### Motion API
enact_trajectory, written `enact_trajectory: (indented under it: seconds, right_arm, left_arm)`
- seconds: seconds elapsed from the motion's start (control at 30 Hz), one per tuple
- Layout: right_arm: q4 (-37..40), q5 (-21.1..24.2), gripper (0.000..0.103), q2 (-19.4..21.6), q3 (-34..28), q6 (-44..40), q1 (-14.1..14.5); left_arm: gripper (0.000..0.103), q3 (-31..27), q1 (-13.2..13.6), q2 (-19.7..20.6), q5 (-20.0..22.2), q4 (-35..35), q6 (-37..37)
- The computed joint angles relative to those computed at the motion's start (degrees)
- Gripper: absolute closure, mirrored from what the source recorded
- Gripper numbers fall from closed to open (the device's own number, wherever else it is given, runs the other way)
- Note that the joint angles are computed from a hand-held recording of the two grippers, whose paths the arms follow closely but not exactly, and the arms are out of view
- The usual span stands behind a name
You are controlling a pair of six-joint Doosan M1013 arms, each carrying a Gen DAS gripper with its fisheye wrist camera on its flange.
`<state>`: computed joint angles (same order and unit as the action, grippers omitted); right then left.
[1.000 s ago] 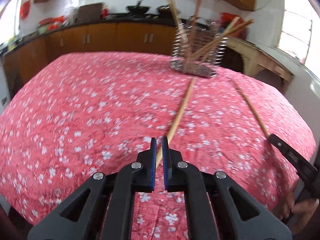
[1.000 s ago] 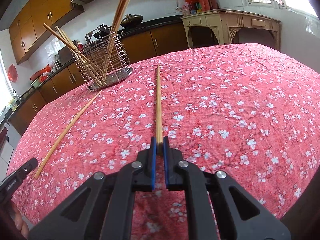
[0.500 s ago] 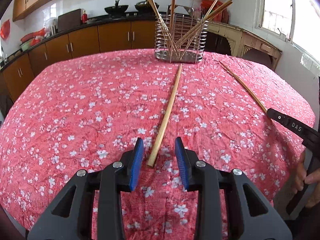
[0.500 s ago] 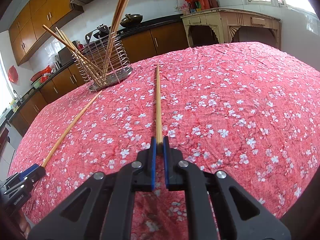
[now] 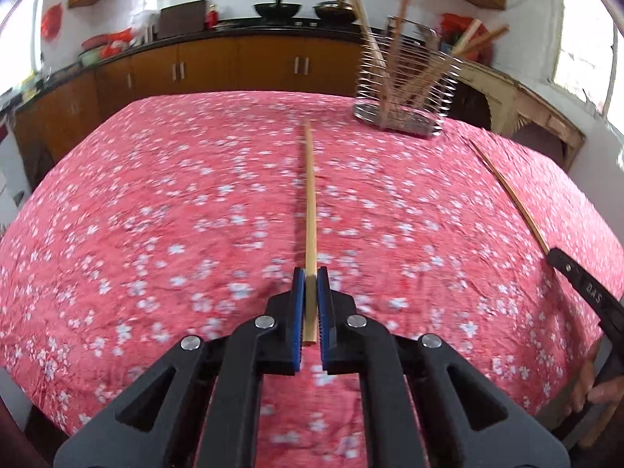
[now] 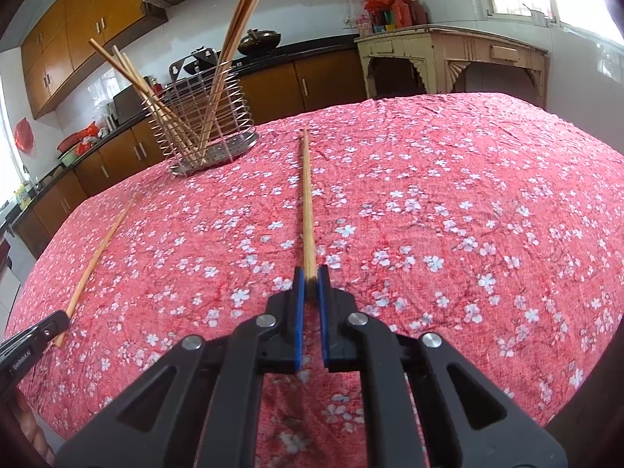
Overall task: Organize utensils
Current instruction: 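Close the right gripper on a chopstick while the left gripper grasps the other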
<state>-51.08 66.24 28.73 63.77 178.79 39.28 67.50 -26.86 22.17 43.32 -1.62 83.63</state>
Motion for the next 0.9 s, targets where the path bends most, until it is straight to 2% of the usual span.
enact_trajectory:
  seconds: [0.07,0.27,0.6,0.7,0.77,0.9]
  right_arm:
    - [-0.7,1.3,0.095,0.2,-0.2,0.8,0.2]
    - [-1.2,2.1,0.095,0.2,0.0,0.4,0.4]
    - [-1.1,2.4,0.094,0.4,-0.4,-0.1,0.3]
    - [-1.1,2.4,0.094,0.5,-0.4,-0.1,0.3]
    - [-1.1,2.4,0.094,0.5,-0.4,-0.2,0.4]
    - [-1.0,2.5,0.094,0.6,-0.6,-0.4,0.3]
  left_arm:
    - [0.096,0.1,0.1,-0.1,0.0,1.7,-1.8]
    - [0.096,1.7,0.2,-0.7,-2.6,0.8,-0.9]
    - [0.095,3.5,1.2,-1.8,-4.3,-5.2,0.3]
    - [0.083,4.6,1.4,-2.6,-5.9,-5.9,0.6]
    - [0.067,5.4,1.3,-3.2,-7.5,-4.9,-0.2]
    - [0.066,5.3,0.9,-3.2,-7.1,-2.7,-0.4]
